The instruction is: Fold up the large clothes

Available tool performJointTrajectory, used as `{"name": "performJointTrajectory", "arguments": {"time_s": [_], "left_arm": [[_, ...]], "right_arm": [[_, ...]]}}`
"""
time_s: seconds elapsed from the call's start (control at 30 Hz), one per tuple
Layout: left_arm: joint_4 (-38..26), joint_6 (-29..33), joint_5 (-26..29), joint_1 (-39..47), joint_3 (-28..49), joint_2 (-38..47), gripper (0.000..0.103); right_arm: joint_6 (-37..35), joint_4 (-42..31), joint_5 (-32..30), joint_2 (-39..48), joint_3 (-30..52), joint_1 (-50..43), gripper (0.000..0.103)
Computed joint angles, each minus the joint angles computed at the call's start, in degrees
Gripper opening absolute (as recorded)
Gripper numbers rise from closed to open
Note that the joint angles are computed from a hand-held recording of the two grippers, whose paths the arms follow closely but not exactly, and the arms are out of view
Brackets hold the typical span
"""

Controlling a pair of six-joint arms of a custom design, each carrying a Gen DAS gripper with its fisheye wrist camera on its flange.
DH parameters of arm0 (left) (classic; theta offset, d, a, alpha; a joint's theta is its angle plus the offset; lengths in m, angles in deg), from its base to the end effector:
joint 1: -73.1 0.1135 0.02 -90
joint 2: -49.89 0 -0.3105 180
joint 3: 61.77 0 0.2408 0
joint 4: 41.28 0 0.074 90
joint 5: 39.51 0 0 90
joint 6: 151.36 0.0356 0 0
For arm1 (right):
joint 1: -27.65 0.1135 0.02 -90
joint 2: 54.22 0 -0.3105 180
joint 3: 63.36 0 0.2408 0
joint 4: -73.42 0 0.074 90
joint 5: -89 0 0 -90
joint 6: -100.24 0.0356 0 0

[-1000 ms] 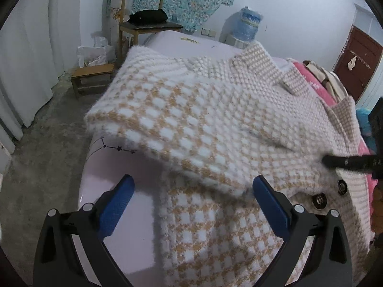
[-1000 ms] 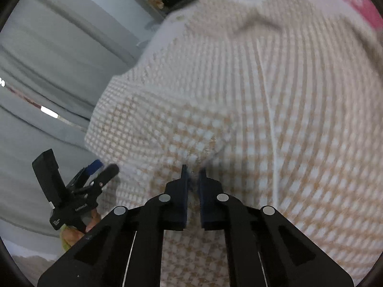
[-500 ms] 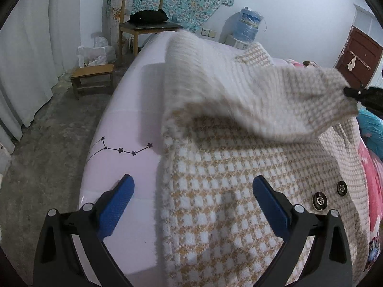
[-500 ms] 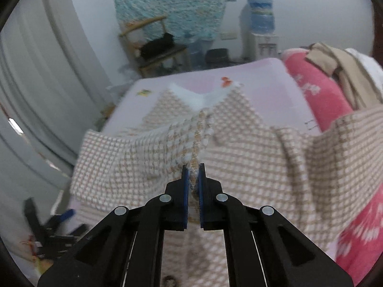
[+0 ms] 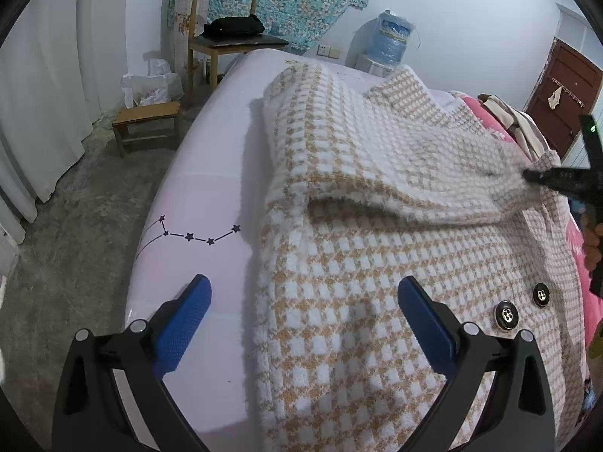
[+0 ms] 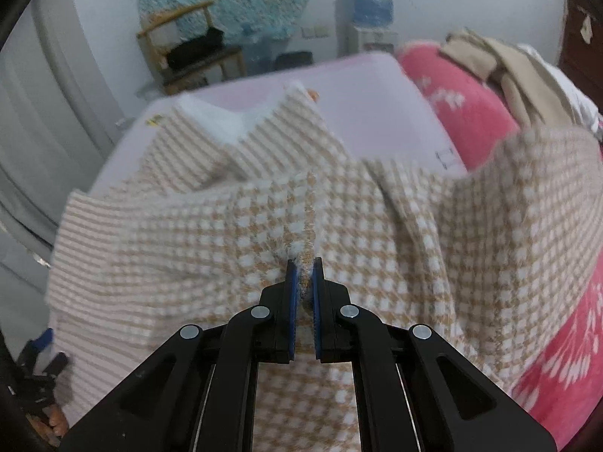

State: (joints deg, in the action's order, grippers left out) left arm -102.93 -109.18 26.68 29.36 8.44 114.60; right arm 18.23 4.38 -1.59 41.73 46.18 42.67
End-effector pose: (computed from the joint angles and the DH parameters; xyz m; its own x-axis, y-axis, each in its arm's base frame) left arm 0.1446 -0.1185 0.3288 -0.7512 -0.2195 -0.6225 -0.1290 0.9737 -0.1876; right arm 0.3364 0.0906 0.3886 -0.8246 -0.0773 -0.5604 -0.1516 0.9846 0.0872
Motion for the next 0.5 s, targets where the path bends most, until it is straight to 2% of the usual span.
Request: {"name": "performJointTrajectory", "arguments": {"time_s": [0.2,0.3,0.37,0.5], "left_arm": [[-0.2,0.4,2.5,1.7,0.3,-2.4,0.097],[-1.7,3.1,2.6,2.5,2.6,-5.2,0.097],[-2.2,6.4,4.5,4.2,5.4,-6.2,0.097],[1.0,15.4,14.2,12.8,11.7,-3.7,0.097]], "right_arm": [[-0.6,1.7,0.1,0.0,-3.0,-1.3,0.005],[-1.5,1.8,0.7,-1.1,-2.9,-0.8,0.005],[-2.4,1.8,1.2,-1.3,-3.0,-0.5,0.005],[-2.8,2.1,0.5,0.0,-3.7,-1.1,0.005]]}}
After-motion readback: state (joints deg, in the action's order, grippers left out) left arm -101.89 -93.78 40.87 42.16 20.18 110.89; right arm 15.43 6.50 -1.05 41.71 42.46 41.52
